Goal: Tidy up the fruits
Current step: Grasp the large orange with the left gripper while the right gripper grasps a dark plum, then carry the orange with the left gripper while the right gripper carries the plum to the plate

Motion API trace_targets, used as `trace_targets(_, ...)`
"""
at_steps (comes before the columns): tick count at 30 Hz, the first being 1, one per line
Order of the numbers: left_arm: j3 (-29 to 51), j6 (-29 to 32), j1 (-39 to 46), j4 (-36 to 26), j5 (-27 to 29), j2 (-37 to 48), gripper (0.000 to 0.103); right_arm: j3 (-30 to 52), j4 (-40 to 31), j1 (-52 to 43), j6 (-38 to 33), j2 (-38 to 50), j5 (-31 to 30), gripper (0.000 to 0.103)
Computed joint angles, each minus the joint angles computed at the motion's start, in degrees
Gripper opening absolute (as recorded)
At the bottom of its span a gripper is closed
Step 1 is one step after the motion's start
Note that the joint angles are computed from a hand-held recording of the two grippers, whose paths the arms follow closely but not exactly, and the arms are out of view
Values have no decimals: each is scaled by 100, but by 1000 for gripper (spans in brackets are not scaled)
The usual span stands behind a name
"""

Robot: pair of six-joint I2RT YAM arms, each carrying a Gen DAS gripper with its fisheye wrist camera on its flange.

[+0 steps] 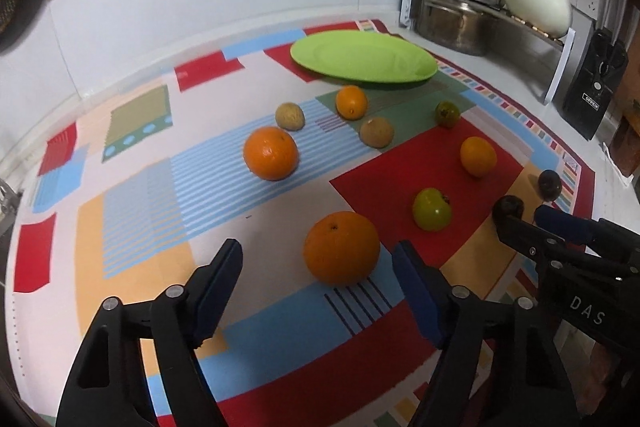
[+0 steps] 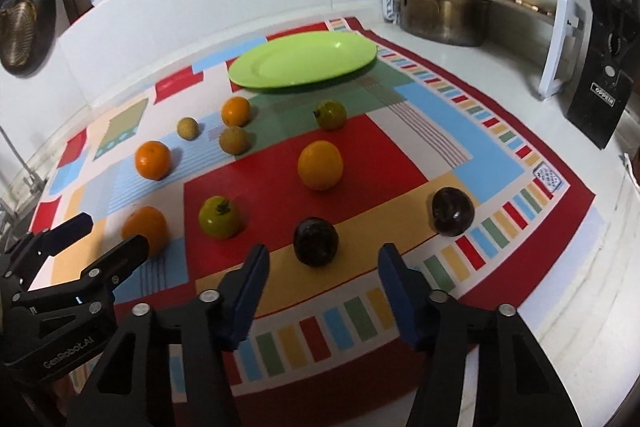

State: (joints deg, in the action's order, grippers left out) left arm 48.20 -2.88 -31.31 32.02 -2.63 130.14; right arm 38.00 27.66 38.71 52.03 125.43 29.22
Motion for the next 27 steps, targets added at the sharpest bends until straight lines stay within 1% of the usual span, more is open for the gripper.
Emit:
trace_targets(5, 268, 15, 74, -272, 195, 141, 65, 180, 2, -106, -170, 153, -196, 44)
trace_targets(9, 399, 57, 95, -420, 368, 198, 55, 274, 24, -192, -274, 235, -304, 38)
trace_targets(13, 502, 114, 106, -577, 541, 222, 45, 297, 25, -232, -313, 241, -336, 27)
trace_targets(15, 512, 155, 101, -604, 597, 204, 41, 265, 89, -257, -300, 234, -386, 27)
trace_targets(17, 520, 218, 85, -619, 535, 198, 41, 239, 152, -266, -290, 231, -419, 27)
trace_targets(23, 434, 355, 125, -646, 589, -10, 41, 190, 117, -195, -355, 25, -353, 27)
trace_targets(27, 384, 466, 219, -764, 756, -312, 41, 203, 26, -108, -421, -172, -285, 27)
